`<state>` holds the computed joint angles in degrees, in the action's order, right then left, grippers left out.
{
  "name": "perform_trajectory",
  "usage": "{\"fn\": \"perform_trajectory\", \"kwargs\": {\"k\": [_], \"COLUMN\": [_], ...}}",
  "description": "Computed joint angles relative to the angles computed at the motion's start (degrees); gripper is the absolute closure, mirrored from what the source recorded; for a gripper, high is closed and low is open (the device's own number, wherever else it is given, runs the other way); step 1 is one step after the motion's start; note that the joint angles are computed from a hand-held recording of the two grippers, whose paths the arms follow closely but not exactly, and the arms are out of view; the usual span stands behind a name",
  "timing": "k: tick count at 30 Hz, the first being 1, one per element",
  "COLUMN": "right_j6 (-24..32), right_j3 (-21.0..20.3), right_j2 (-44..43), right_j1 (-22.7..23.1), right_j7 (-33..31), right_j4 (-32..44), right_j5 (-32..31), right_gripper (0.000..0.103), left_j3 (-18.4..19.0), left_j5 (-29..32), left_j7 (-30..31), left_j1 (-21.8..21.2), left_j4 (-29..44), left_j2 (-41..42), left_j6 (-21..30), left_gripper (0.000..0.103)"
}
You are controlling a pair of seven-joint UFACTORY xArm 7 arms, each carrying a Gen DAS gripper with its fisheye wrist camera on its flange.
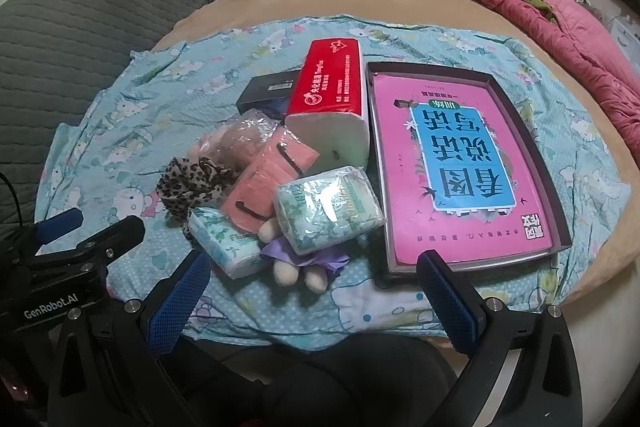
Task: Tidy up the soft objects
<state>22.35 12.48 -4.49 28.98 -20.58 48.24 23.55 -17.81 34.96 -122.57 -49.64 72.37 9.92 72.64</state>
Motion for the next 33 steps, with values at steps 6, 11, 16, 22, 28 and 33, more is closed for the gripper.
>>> {"fn": "perform_trajectory", "kwargs": {"k": [6, 11, 16, 22, 28, 33], "right_j6": [-0.9, -1.39, -1.27, -2.7, -3.1, -2.19], "right_j3": [0.55, 1.25, 1.88, 2.15, 1.77, 2.32], "right_j2": [3.52, 6.94, 9.91, 11.96, 14.6, 16.81], "right_j1": [-0.58, -1.16, -1.96, -2.06, -1.15, -1.63], "right_j7": [1.54, 2.33, 2.58, 4.23, 7.35, 7.75], "right_j4": [2.39, 4.73, 6.63, 7.53, 9.03, 10.85], "right_j5": [-3.18, -5.95, -7.07, -10.89, -17.74, -19.17], "right_gripper": [0.0, 0.0, 0.0, 0.001, 0.007, 0.029], "left_j3": [0.25, 0.22, -0.16, 0.72, 1.9, 2.54], "left_j5": [-2.26, -2.59, -2.06, -0.15, 2.45, 4.76], "left_j7": [-1.58, -4.42, -5.17, -0.8, 0.91, -0.62], "left_j1": [2.62, 5.83, 8.4, 9.96, 9.42, 10.04], "left_j4": [-6.98, -15.03, -17.95, -16.84, -15.48, -17.7], "left_j2": [-3.23, -6.99, -7.5, -4.85, -3.18, -4.01], "left_j6": [-7.5, -15.66, -17.91, -21.27, -22.59, -27.73], "left_gripper": [0.001, 0.001, 0.002, 0.027, 0.055, 0.078]}}
